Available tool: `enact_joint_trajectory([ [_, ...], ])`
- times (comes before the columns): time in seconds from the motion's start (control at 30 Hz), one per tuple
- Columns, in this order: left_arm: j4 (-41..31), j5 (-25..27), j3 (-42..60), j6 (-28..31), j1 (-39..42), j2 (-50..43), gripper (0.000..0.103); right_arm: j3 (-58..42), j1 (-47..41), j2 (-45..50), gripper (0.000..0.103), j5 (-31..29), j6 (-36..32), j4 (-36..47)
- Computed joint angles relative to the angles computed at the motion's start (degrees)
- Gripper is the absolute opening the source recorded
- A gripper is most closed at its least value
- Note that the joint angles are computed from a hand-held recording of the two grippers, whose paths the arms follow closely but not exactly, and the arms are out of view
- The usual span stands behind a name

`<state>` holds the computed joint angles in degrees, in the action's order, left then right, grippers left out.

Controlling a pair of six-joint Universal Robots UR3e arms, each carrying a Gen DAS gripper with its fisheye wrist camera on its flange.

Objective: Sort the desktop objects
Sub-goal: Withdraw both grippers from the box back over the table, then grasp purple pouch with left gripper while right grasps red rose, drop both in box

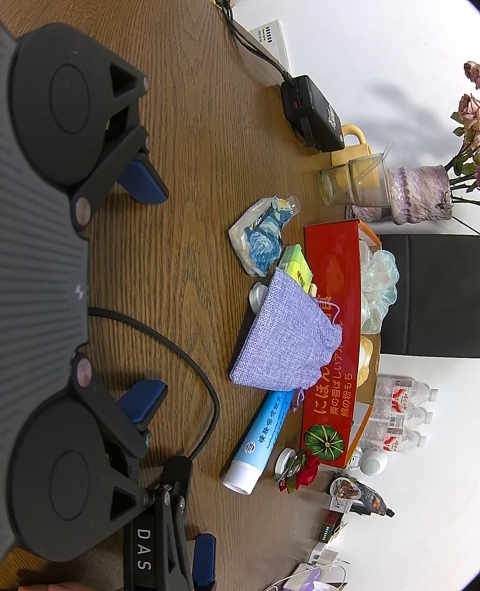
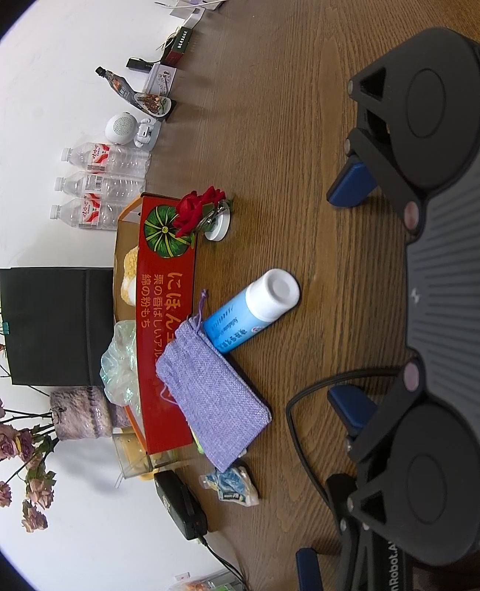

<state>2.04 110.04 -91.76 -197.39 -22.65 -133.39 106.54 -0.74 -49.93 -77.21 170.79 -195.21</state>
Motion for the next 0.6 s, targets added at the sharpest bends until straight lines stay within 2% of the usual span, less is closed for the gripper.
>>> enact_joint_trajectory([
  [0.37,0.0,-0.5,0.0,0.2,0.2,0.1,0.103,0.0,0.0,0.0,0.103,-0.1,-0.1,0.1],
  [0.43,-1.2,-3.6,0.0,1.1,1.3,1.3,0.103,-0.2,-0.5,-1.7,0.103,0.8,-0.8,3.6],
  [0.47,-1.8,-7.5,-0.3,2.2,2.7,2.7,0.103,-0.4,-0.9,-2.8,0.100,1.3,-1.3,6.1],
  [0.5,-1.2,-10.3,-0.4,2.4,3.9,3.7,0.103,-0.4,-2.1,-4.8,0.095,3.8,-2.0,9.6],
  [0.53,-0.3,-12.1,0.3,2.1,5.0,4.1,0.103,0.2,-4.8,-7.5,0.084,9.3,-2.6,12.5],
  [0.57,0.5,-13.9,1.1,1.8,6.0,4.5,0.103,1.0,-7.5,-9.3,0.086,14.7,-2.0,12.5],
  [0.6,0.2,-15.4,3.2,1.9,6.9,4.2,0.103,0.8,-9.1,-10.2,0.089,17.1,-0.6,11.3],
])
